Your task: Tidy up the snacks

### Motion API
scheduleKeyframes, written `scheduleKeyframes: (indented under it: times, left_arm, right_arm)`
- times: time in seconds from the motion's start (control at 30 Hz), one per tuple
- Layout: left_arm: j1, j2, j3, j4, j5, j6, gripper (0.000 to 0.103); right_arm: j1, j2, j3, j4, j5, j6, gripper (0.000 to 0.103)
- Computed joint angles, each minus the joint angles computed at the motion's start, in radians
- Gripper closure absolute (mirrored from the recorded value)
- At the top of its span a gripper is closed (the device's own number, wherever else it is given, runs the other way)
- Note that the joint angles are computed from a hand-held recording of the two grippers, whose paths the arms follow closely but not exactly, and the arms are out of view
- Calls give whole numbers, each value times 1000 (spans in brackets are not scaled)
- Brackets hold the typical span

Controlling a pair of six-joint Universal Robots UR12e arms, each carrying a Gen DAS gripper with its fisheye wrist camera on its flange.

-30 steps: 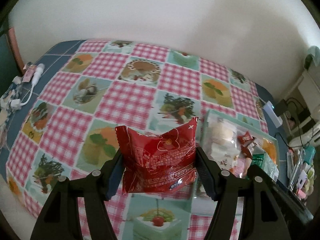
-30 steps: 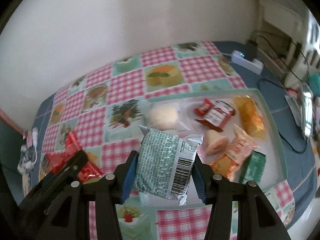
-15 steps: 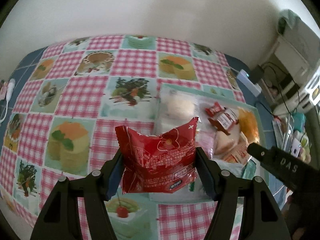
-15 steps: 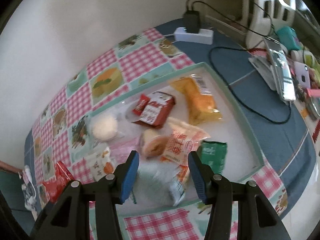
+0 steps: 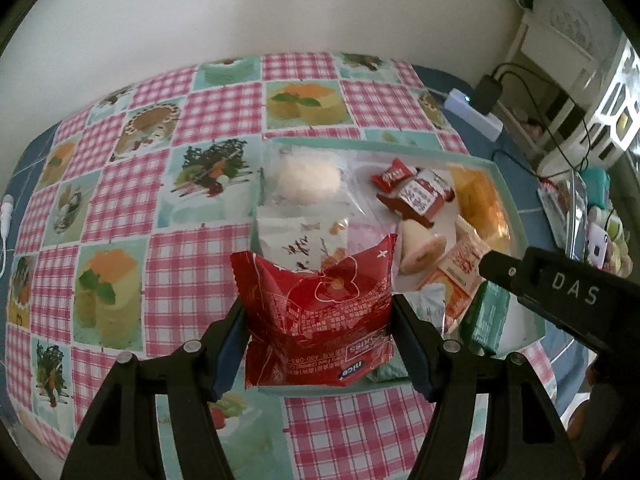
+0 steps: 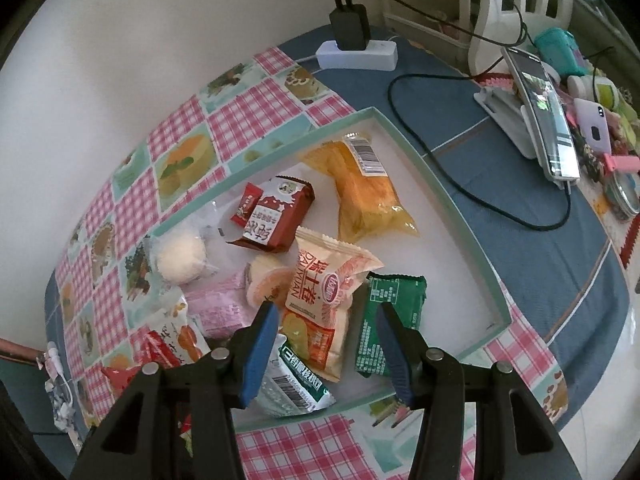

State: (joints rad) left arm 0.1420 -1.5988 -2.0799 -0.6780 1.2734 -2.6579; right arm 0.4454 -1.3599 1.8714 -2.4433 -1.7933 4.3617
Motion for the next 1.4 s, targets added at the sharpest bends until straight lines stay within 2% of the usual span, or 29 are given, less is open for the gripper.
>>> scheduleKeyframes:
  times: [0.27,0.5,0.57,0.9,1.03,1.17,1.3,1.4]
  left_arm:
    - [-16,-12,11,-58,27,24,31]
    - [-15,-17,19,-83,32,13,29]
    - [-13,-19,24,-95,29,10,16]
    - [7,-9,27,-92,-9,-12,16]
    - [27,-15,37,-85,-19,-69,16]
    - [43,-25,43,-44,11,-157,16]
    - [49,-41,53,0,99,-243,16]
    - [55,-56,64,6,172,-288,16]
  right_arm:
    - [0,9,-15,29,16,-20,48]
    - [-4,15,-21,48,39,-28,48]
    - [-4,16,-22,50,41,-28,48]
    - [-3,17,-26,58,44,-26,48]
    - [-4,17,-26,60,48,-23,48]
    - [-3,19,-30,64,46,-31,48]
    - [2,26,-41,75,41,-52,46]
    - [9,37,-59,86,33,-82,40]
